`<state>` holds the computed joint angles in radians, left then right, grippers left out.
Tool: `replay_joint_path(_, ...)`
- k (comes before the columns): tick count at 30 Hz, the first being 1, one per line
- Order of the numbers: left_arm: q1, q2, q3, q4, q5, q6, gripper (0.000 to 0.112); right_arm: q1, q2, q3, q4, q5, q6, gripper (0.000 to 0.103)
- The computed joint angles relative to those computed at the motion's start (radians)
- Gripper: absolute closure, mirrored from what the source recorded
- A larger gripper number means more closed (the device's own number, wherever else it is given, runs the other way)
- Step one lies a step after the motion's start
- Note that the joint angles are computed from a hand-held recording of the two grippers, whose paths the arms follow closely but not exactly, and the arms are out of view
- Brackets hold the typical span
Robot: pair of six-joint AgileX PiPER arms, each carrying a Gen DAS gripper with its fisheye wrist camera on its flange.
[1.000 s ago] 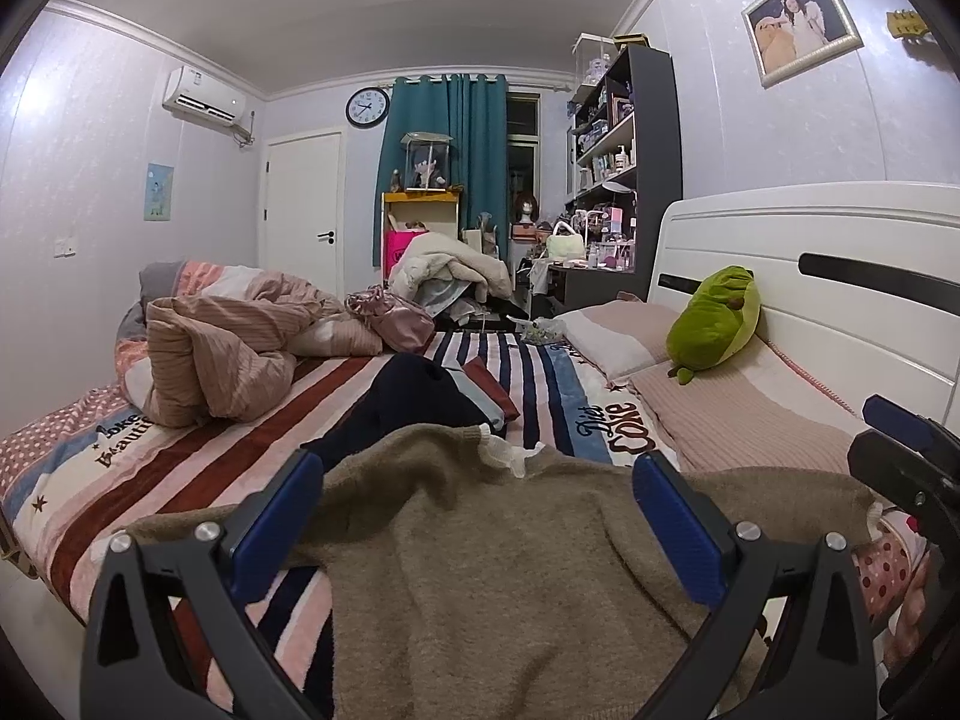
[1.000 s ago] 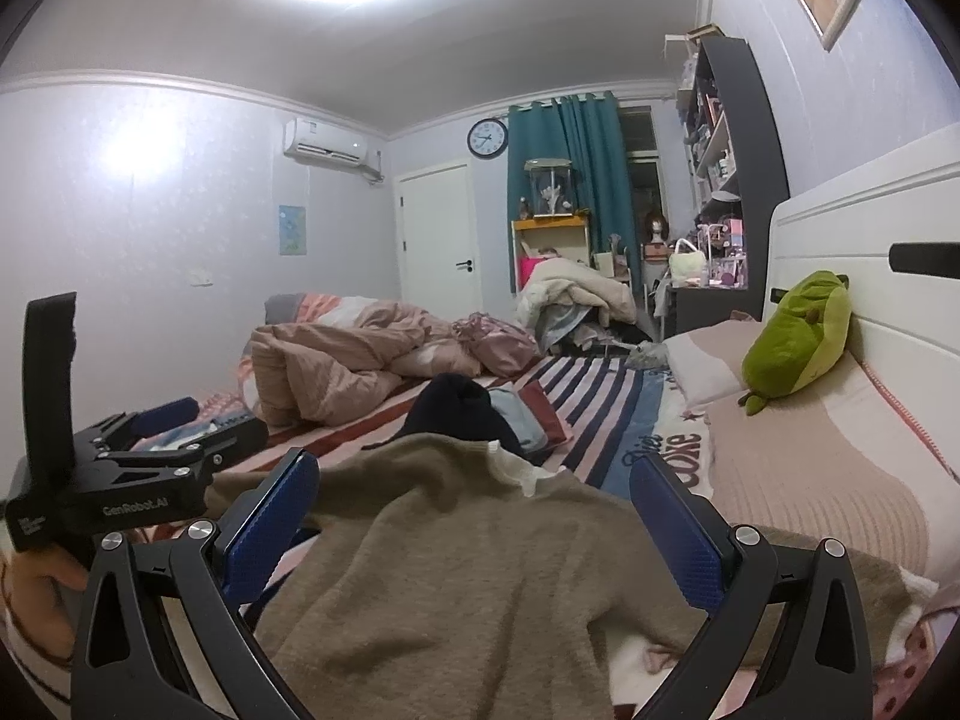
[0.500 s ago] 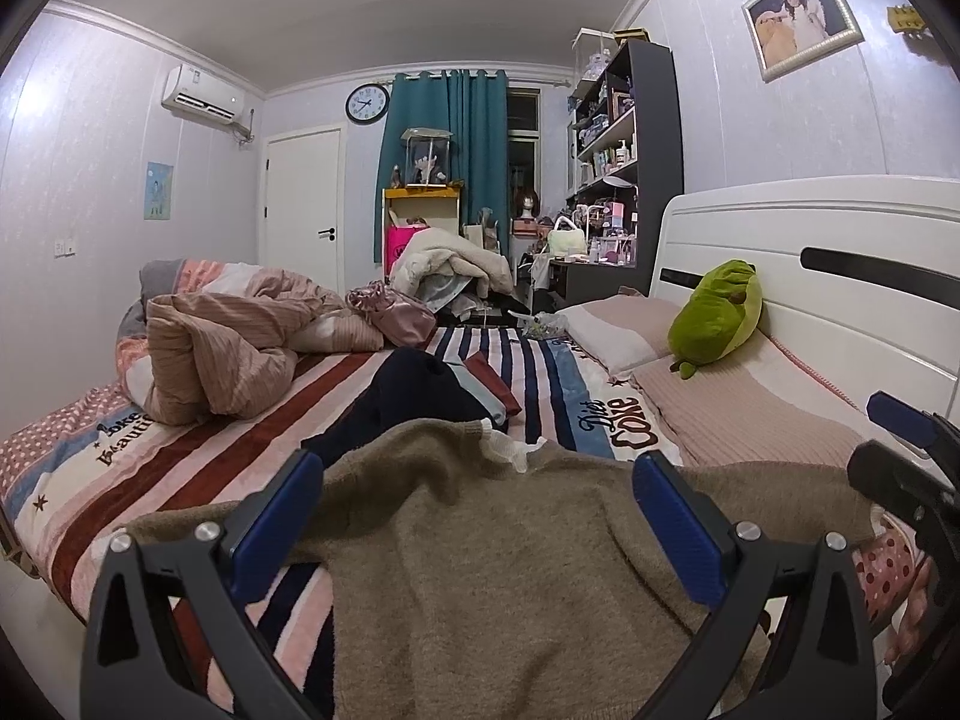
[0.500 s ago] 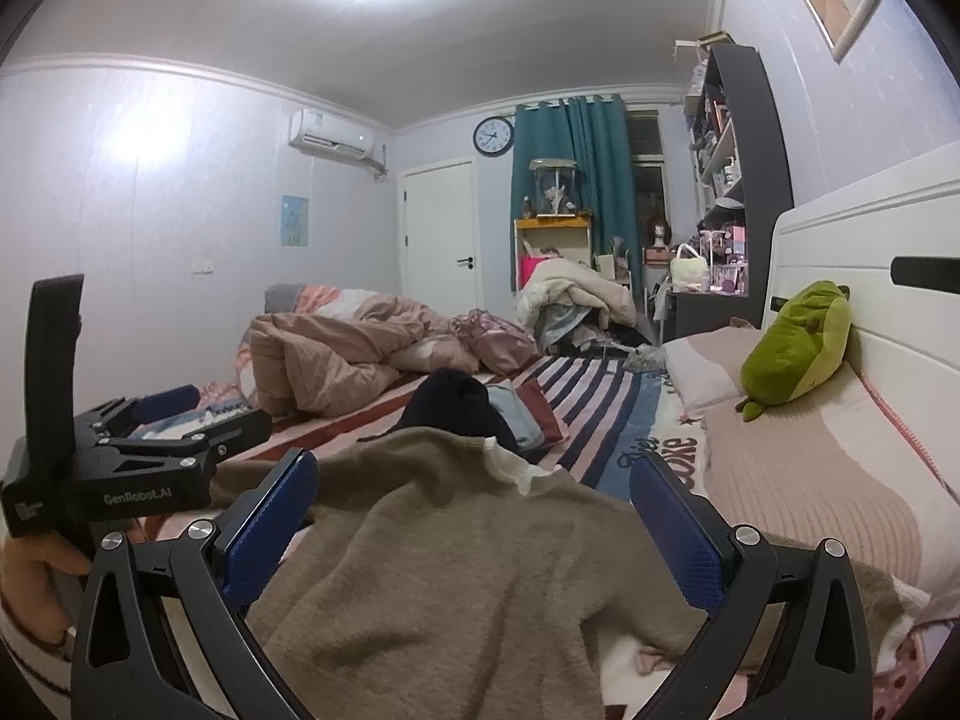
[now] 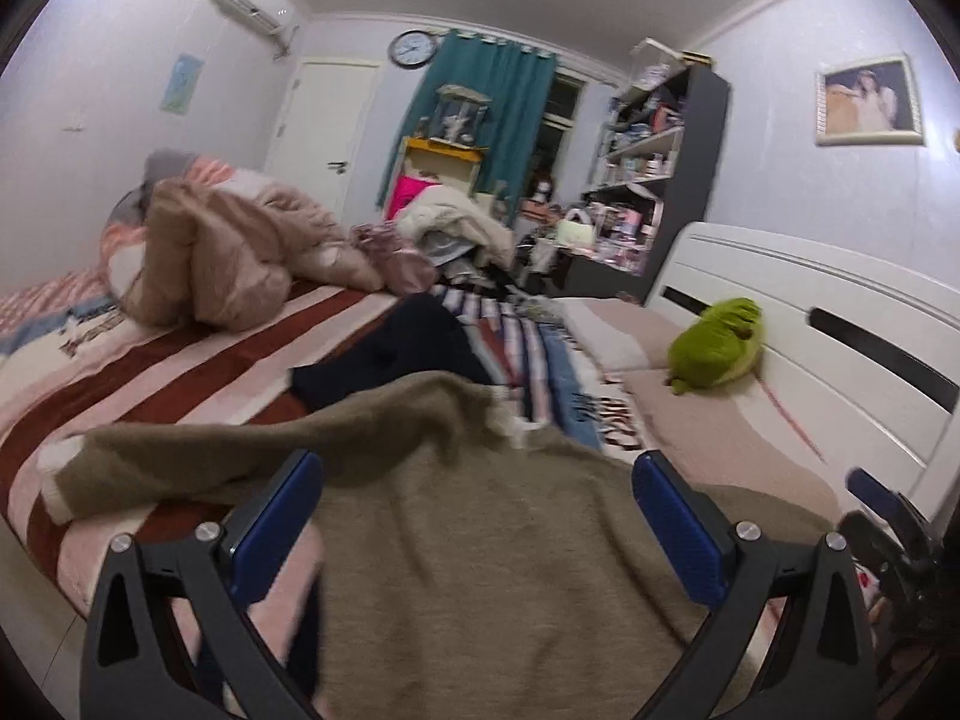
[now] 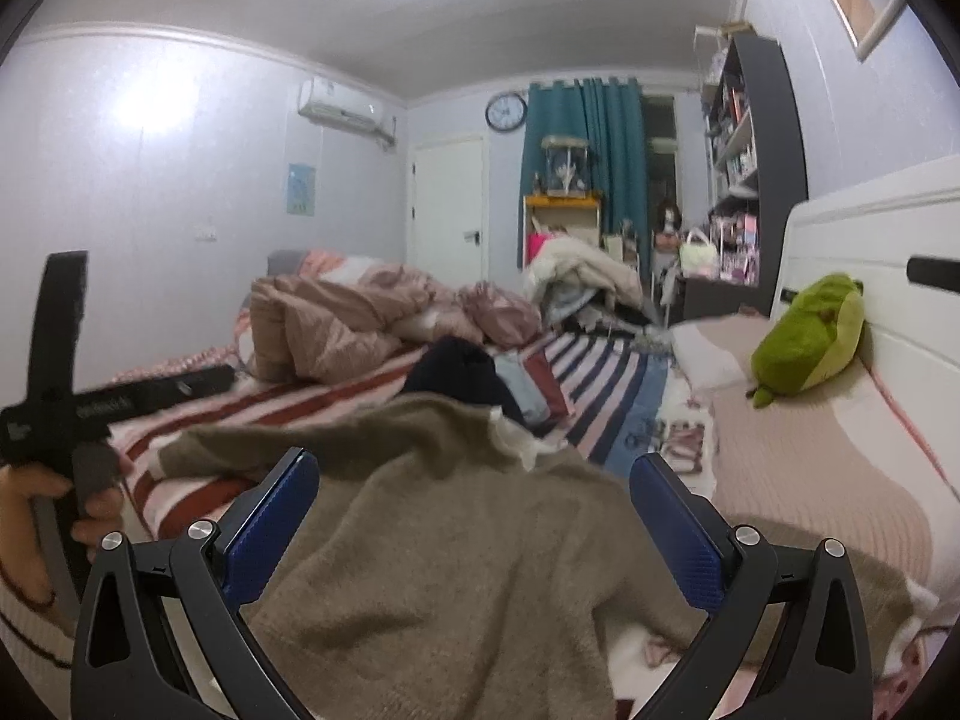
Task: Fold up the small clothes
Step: 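Grasp the white cuff of a sweater sleeve with the left gripper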
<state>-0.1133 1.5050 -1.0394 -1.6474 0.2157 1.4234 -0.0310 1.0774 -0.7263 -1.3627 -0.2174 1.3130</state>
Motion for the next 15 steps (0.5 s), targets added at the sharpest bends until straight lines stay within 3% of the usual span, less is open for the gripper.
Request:
replay_joint_path(3,0.108,0.075,-0.010,-0.033,0.029,0.020,0.010,0.047,0.072,-0.015,0.154,0.063,-0.130,0.000)
replay_joint_path(6,0.257,0.226,-0.072,0.076,0.110,-0.142,0.011,0.065,0.163,-0.044,0.208,0.070,-0.166,0.000)
replay_joint_path(9,0.361,0.357,-0.129,0.136,0.213,-0.233,0.023,0.076,0.257,-0.085,0.302,0.074,-0.236,0.000)
replay_joint_path(12,0.429,0.483,-0.187,0.146,0.282,-0.278,0.028,0.083,0.359,-0.149,0.195,0.081,-0.128,0.000)
replay_joint_path(15,0.467,0.548,-0.227,0.145,0.290,-0.278,0.028,0.105,0.446,-0.192,0.238,0.104,-0.174,0.000)
